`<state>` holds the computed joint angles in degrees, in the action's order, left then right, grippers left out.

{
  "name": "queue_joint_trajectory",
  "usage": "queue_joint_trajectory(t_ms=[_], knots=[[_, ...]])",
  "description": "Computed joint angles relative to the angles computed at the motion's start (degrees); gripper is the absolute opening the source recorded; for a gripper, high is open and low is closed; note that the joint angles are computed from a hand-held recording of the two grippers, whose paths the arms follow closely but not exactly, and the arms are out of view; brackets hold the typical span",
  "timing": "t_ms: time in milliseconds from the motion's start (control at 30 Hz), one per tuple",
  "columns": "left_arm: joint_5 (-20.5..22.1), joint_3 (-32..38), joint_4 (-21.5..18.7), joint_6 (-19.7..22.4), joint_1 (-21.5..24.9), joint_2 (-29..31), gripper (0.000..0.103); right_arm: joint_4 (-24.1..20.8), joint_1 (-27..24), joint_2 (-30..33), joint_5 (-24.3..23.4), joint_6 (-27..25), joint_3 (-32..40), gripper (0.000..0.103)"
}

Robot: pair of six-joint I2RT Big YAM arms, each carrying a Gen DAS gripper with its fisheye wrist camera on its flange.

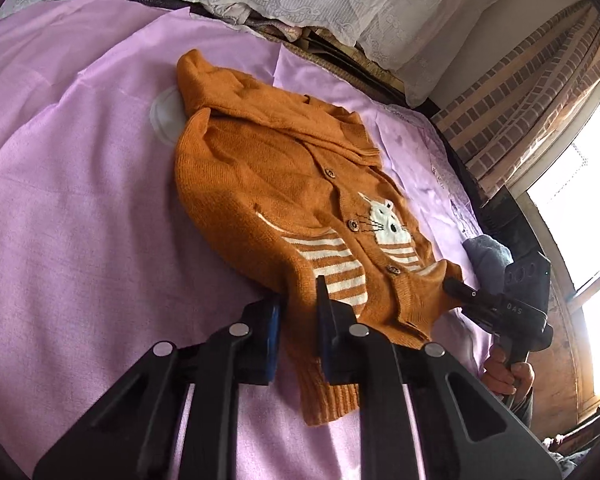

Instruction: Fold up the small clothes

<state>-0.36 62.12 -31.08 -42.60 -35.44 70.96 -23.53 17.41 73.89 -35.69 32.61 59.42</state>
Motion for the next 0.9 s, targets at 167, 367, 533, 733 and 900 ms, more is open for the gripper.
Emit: queue_joint_trajectory(t_ms=[167, 367, 533, 733, 900], knots=[[2.3, 2.5, -1.4, 1.2, 2.0, -0.2, 0.014, -0.2, -0.7, 0.0, -2.0, 0.2, 2.4, 0.006], [4.0, 8.0, -2.5, 3.0, 4.8, 2.6, 0.014, -2.1, -0.6, 2.7, -1.9, -0.7, 9.6, 0.006], [5.4, 12.6, -2.9, 3.3, 7.0, 5.8, 0.014, -3.1, -0.2, 7.6, -1.7, 0.8, 17.0, 0.006], [7.2, 17.3, -3.0, 3.3, 10.4, 10.0, 0.014, -5.3, 0.3, 14.8, -0.8, 1.7, 26.5, 0.006], [8.3, 20.9, -2.1, 2.7, 13.3, 13.3, 0.014, -6.5, 0.4, 20.6, -0.2, 3.1, 33.5, 0.006]])
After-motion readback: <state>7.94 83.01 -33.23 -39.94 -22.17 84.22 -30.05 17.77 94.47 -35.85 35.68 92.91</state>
